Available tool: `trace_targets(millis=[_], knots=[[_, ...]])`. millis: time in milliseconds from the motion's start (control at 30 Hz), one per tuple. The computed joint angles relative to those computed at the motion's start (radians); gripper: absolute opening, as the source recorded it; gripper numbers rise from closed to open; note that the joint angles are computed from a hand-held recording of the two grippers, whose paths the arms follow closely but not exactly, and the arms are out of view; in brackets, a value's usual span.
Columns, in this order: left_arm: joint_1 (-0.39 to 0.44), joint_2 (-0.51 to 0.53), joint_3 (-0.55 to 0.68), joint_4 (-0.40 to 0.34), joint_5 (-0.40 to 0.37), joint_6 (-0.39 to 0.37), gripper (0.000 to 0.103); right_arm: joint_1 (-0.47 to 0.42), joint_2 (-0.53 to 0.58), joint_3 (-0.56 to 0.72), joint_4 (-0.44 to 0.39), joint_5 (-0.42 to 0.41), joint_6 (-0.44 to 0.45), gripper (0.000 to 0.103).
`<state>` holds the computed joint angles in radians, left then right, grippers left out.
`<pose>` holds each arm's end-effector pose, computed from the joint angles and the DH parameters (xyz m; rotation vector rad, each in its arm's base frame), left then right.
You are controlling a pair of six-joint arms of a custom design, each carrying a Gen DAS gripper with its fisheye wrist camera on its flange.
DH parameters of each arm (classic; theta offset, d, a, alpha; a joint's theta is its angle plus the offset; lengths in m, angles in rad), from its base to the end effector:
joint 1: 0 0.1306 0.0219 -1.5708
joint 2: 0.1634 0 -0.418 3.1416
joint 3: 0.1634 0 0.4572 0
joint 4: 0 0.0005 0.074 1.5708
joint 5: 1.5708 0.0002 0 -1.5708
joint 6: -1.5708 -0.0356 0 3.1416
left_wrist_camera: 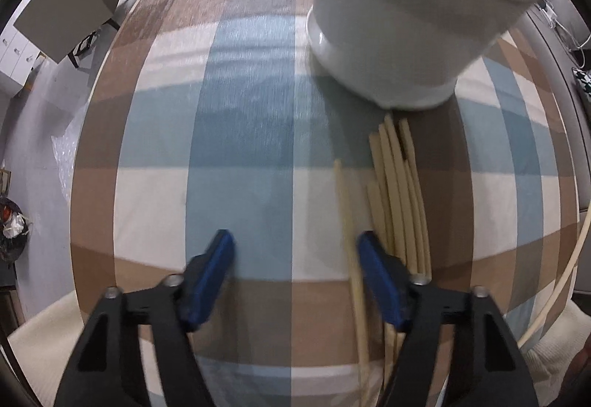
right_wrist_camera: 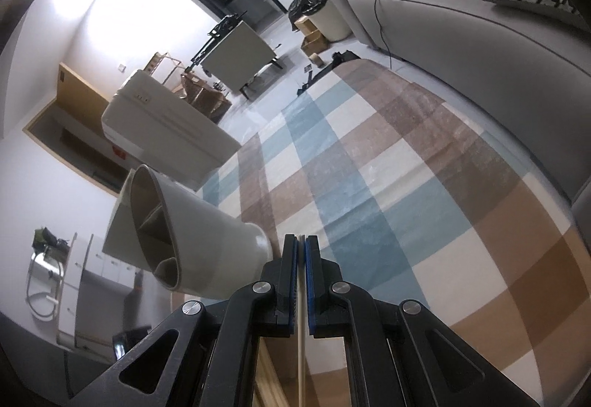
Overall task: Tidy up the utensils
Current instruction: 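Close the left tool on another chopstick while the right tool lifts its chopstick, then carry both held chopsticks up over the white utensil holder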
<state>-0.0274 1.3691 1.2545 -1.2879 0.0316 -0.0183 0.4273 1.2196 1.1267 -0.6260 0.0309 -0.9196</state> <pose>0.4780 -0.0147 0.3879 0.0719 2.9722 -0.0481 0.4388 0.1981 0.4265 0.5960 2.3037 0.6446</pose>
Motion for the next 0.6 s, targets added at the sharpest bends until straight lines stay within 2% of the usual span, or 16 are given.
trace_targets(millis=[67,100,167,200,400,600], knots=[[0.002,0.012,0.015,0.003,0.001,-0.008,0.035,0.003,0.000,0.002,0.003,0.006,0.010,0.003],[0.004,0.018,0.020,0.005,0.004,-0.009,0.029,0.004,0.000,0.003,0.004,0.007,0.014,0.003],[-0.012,0.038,0.030,0.020,0.013,0.009,0.007,0.004,-0.001,0.004,0.005,0.012,0.021,0.003],[-0.007,0.042,0.031,0.026,0.026,0.008,0.003,0.005,-0.001,0.005,0.004,0.017,0.025,0.003],[0.002,0.005,-0.007,0.090,0.079,0.021,0.001,0.020,-0.001,0.018,0.004,0.039,0.084,0.003],[0.058,-0.117,-0.042,0.142,0.159,-0.035,0.001,0.077,-0.022,0.041,0.049,0.090,0.225,0.003]])
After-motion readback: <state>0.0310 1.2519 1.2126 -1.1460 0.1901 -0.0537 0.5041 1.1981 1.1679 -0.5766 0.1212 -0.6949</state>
